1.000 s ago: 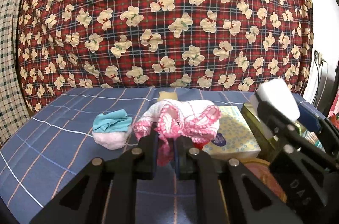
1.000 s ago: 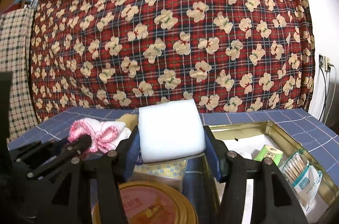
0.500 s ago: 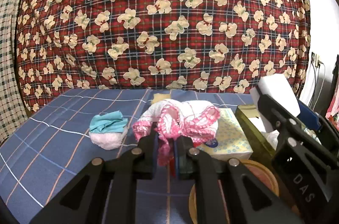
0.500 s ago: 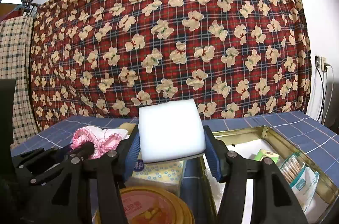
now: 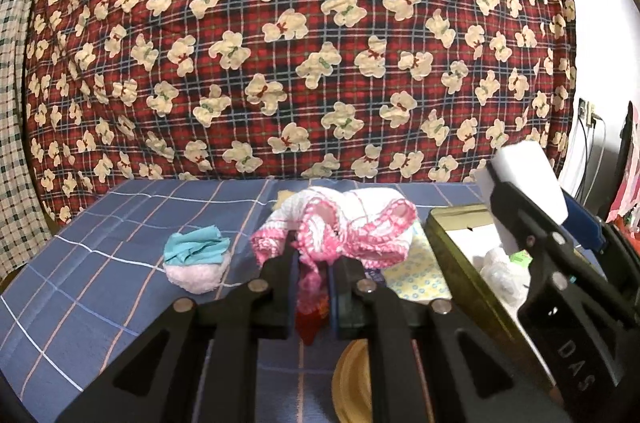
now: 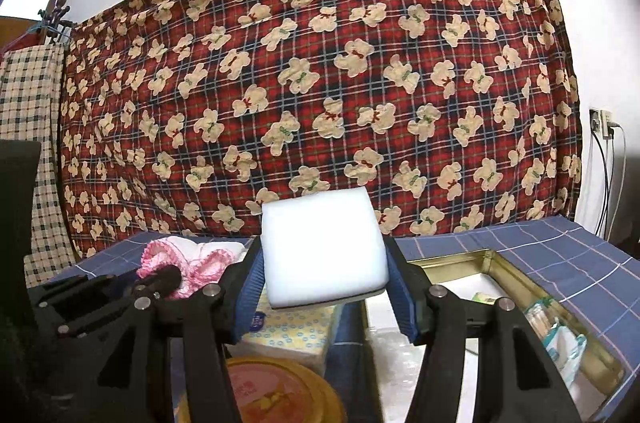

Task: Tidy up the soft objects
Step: 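Lift both held items and carry them over the gold tin tray, then open left gripper over the tray while right gripper releases the white sponge block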

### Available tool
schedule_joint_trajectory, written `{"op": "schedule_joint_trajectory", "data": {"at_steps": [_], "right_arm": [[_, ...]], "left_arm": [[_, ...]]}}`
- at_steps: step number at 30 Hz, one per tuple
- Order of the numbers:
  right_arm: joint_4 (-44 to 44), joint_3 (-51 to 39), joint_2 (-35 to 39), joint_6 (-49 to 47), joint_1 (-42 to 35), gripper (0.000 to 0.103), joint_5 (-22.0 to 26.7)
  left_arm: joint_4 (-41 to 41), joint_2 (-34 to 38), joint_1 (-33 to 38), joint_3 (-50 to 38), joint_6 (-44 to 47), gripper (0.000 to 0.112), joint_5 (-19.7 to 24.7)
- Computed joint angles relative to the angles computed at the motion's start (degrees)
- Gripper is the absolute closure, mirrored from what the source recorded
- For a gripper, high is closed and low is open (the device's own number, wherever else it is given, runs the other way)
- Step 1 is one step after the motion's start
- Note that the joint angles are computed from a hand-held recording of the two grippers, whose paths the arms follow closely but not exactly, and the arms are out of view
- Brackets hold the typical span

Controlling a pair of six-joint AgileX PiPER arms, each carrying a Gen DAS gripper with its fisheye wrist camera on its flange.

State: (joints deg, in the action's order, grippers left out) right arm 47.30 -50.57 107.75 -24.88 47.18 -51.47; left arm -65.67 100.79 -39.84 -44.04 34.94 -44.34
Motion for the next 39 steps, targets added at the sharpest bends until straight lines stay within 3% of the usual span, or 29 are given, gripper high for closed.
{"op": "schedule_joint_trajectory", "data": {"at_steps": [12,21,30,39], "right_arm": [[-2.2,5.3,-6.4,0.6,-2.3,0.044,-0.1],[-4.2,7.2,-9.9,-0.1,-6.9,0.044,3.7],[-9.3,7.9,-15.3,1.1,-18.0,0.043,14.7],[-8.2,1.5,-11.5,-4.0,-26.9,0.043,27.2]], "left_arm": [[-5.2,-0.5,-2.9,-4.3,7.0,0.103,1.7],[-8.0,0.1,-4.5,-9.0,11.9,0.103,4.9],[-13.0,4.3,-7.2,-16.8,19.0,0.103,7.5],[-23.6,12.1,-8.3,-28.1,31.8,0.103,12.1]]}}
